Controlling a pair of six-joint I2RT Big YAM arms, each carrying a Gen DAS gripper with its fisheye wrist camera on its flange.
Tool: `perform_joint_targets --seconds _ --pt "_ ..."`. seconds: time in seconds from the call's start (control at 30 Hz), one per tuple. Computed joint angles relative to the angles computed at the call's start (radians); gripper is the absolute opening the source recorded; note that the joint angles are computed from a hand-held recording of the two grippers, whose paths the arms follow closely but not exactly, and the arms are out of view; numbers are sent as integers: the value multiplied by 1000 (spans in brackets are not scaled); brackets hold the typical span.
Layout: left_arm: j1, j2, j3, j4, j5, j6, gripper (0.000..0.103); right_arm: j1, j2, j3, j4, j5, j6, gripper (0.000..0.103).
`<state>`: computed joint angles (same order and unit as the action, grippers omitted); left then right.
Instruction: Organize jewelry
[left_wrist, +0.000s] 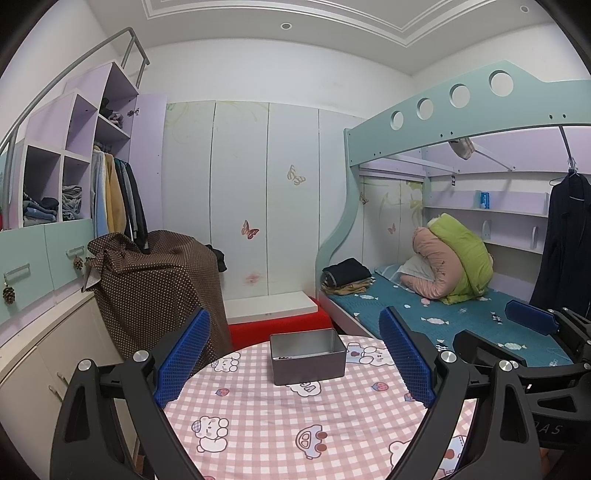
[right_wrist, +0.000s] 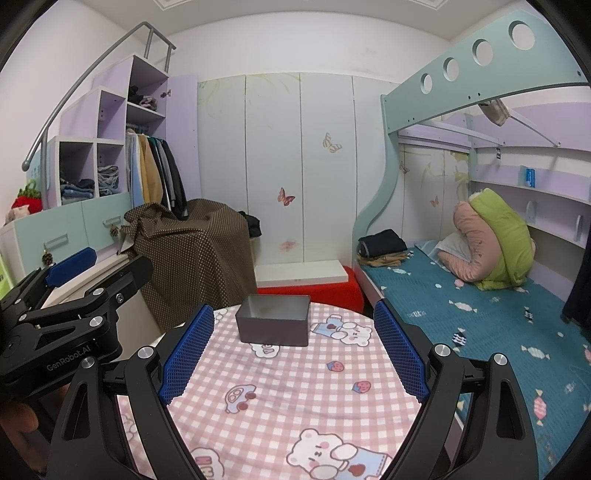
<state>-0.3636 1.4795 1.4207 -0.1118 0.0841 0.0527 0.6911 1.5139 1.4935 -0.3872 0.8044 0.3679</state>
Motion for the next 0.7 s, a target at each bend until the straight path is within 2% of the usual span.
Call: perform_joint_targets --seconds 0.7 --pt "-2 1 3 -5 -2 -1 90 -1 -1 1 -1 -1 0 86"
